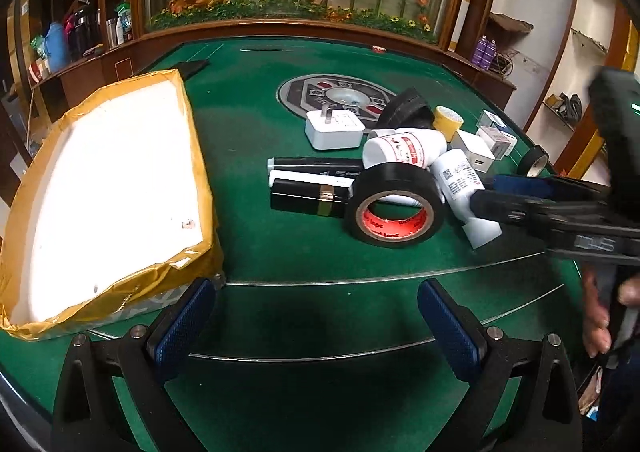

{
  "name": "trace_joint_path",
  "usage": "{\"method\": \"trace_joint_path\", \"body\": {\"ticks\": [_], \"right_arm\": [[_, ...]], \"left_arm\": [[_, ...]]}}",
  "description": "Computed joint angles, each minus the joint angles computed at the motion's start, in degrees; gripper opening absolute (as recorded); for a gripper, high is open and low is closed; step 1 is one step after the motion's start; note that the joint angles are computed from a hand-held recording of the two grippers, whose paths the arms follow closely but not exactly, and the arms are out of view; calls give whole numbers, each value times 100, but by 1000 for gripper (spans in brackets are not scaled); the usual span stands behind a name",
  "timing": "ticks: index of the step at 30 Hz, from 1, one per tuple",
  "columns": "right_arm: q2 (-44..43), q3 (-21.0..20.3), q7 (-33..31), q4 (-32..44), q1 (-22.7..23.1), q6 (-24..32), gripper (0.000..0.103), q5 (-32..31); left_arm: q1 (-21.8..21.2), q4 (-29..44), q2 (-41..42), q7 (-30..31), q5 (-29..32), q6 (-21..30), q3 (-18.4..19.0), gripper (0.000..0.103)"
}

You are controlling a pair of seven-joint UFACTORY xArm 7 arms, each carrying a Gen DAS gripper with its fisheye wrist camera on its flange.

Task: Organize rigid objects
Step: 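Grasp the white green-labelled bottle with the right tool, then grasp the black tape roll with the left tool while the right tool holds the bottle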

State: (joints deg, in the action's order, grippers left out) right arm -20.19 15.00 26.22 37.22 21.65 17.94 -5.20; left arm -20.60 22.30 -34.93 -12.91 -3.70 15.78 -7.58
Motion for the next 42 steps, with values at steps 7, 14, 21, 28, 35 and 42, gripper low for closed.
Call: {"method": "trace_joint_path", "body": {"ticks": [7, 14, 21, 28, 35, 42], "right_arm": [[596, -582, -1151, 381, 474, 234, 34, 1170], [618, -859, -2043, 112, 716, -556, 34, 2027], [563, -1003, -2538, 130, 866, -567, 33, 2722], [484, -1013, -2828, 109, 936, -550, 34, 3118], [495, -1069, -3134, 117, 1053, -590, 34, 3394], [451, -1231, -3749, 82, 1409, -910, 34, 3885]], "left_arm": [[-68, 434, 333, 18, 56, 42, -115, 102], [275, 1198, 1239, -316, 517, 84, -564, 102], [51, 1393, 1730, -276, 428, 101, -255, 66], [-99, 1092, 1342, -163, 51, -66, -115, 66], [-139, 925, 1022, -60, -85, -125, -57, 66], [-77, 791, 735, -1, -118, -142, 7, 66]]}}
